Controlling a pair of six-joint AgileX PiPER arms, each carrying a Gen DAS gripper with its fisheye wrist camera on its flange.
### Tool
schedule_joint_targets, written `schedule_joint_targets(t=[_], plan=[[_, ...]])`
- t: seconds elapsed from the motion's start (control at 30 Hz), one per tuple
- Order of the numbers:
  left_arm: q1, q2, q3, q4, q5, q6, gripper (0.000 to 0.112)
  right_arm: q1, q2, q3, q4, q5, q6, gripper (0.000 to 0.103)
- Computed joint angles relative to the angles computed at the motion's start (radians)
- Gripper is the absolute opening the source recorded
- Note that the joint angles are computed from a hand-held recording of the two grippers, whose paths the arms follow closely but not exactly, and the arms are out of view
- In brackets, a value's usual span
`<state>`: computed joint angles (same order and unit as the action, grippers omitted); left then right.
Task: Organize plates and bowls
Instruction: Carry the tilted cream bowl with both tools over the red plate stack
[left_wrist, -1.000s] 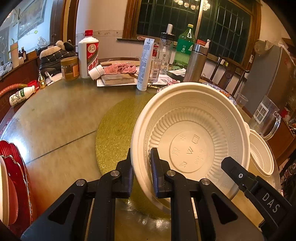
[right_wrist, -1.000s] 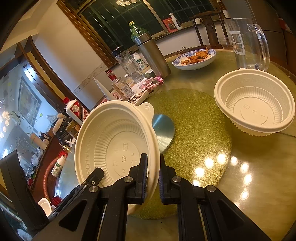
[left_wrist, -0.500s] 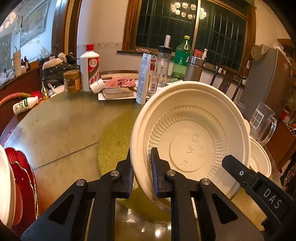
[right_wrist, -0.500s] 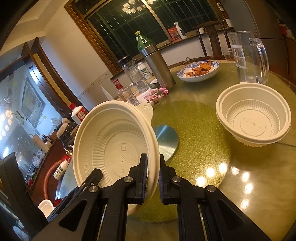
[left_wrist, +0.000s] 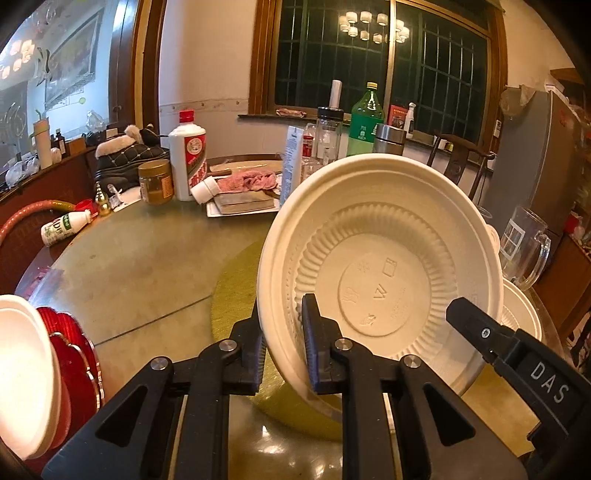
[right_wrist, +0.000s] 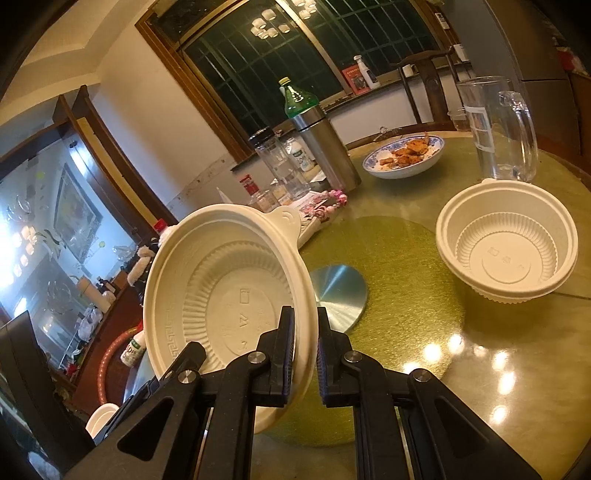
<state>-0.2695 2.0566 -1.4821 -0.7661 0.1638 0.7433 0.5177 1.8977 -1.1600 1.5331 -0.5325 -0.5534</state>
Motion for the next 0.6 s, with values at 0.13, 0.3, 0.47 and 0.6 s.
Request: schedule_joint_targets(t=[0.13, 0.3, 0.47, 0.6], plan=[[0.008, -0.027, 0.027, 0.047, -0.009, -0.037, 0.016, 0.008, 0.003, -0.014, -0.002, 0.004, -0.023, 0.01], [0.049, -0.084, 0.081, 0.035, -0.009, -0.012, 0.017, 0.007, -0.009, -0.027, -0.045, 0.071, 0.018, 0.009], [0.109, -0.141, 0.13, -0.043, 0.002, 0.072, 0.016, 0.054, 0.0, -0.103, 0.09, 0.076, -0.153, 0.009], [0.18, -0.172, 0.153, -0.146, 0.053, 0.177, 0.016, 0.115, 0.024, -0.178, 0.194, 0.045, -0.273, 0.009]])
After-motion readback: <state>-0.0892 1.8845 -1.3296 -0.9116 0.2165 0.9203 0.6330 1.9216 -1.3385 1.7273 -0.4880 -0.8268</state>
